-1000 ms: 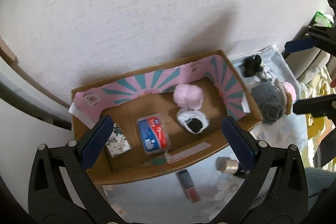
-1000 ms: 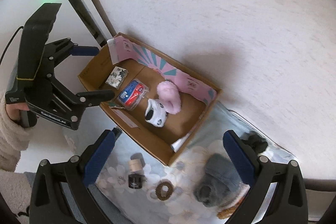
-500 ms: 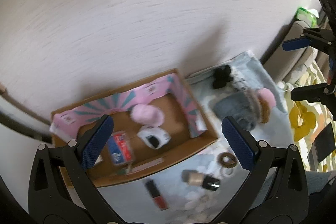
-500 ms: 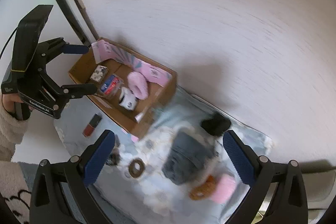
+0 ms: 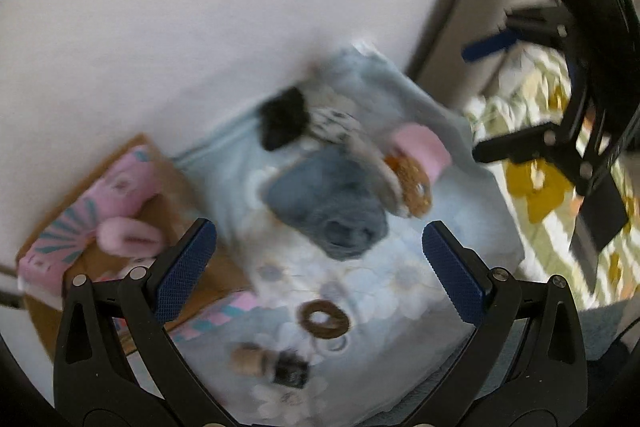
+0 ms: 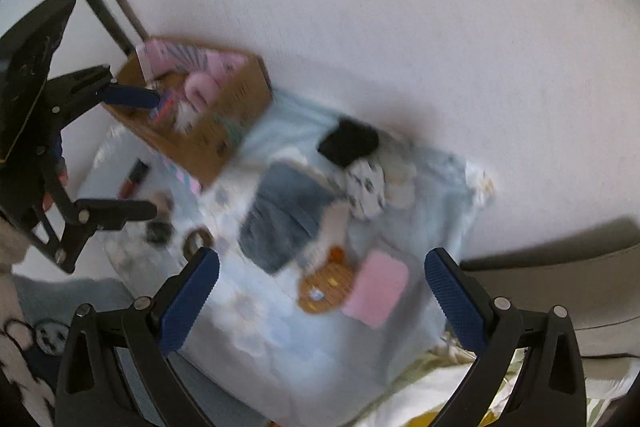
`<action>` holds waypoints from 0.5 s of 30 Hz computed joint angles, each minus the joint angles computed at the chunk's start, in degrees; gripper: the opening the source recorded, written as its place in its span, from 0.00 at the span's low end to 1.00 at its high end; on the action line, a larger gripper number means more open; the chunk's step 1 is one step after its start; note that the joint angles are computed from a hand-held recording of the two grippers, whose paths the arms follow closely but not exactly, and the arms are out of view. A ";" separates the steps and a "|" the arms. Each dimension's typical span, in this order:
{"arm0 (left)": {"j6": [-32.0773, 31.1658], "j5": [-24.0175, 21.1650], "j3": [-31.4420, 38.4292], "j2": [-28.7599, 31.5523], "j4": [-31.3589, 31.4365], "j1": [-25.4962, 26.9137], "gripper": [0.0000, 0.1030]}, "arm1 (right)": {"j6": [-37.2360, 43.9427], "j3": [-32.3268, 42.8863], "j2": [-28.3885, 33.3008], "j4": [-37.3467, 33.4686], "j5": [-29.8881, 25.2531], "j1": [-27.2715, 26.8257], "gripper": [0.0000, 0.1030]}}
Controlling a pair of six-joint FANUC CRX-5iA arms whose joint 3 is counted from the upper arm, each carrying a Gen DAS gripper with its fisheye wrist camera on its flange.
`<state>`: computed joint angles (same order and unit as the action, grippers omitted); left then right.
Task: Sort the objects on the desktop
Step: 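Move both open tools back toward the remaining items on the sheet, then grasp the second pink slipper with the right tool while the left tool grasps the grey hat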
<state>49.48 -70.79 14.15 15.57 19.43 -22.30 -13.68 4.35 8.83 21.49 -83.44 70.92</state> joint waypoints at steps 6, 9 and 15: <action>5.37 0.29 -0.35 3.19 -3.25 -3.95 0.95 | 1.60 -8.29 -4.53 -3.28 4.73 1.60 1.00; 8.42 2.11 -1.29 4.24 -4.40 -5.27 0.93 | 4.63 -11.43 -5.70 -4.32 7.06 1.99 0.99; 12.47 6.47 -2.71 5.64 -8.19 -6.82 0.87 | 16.48 -16.26 -6.64 -6.13 12.56 1.32 0.97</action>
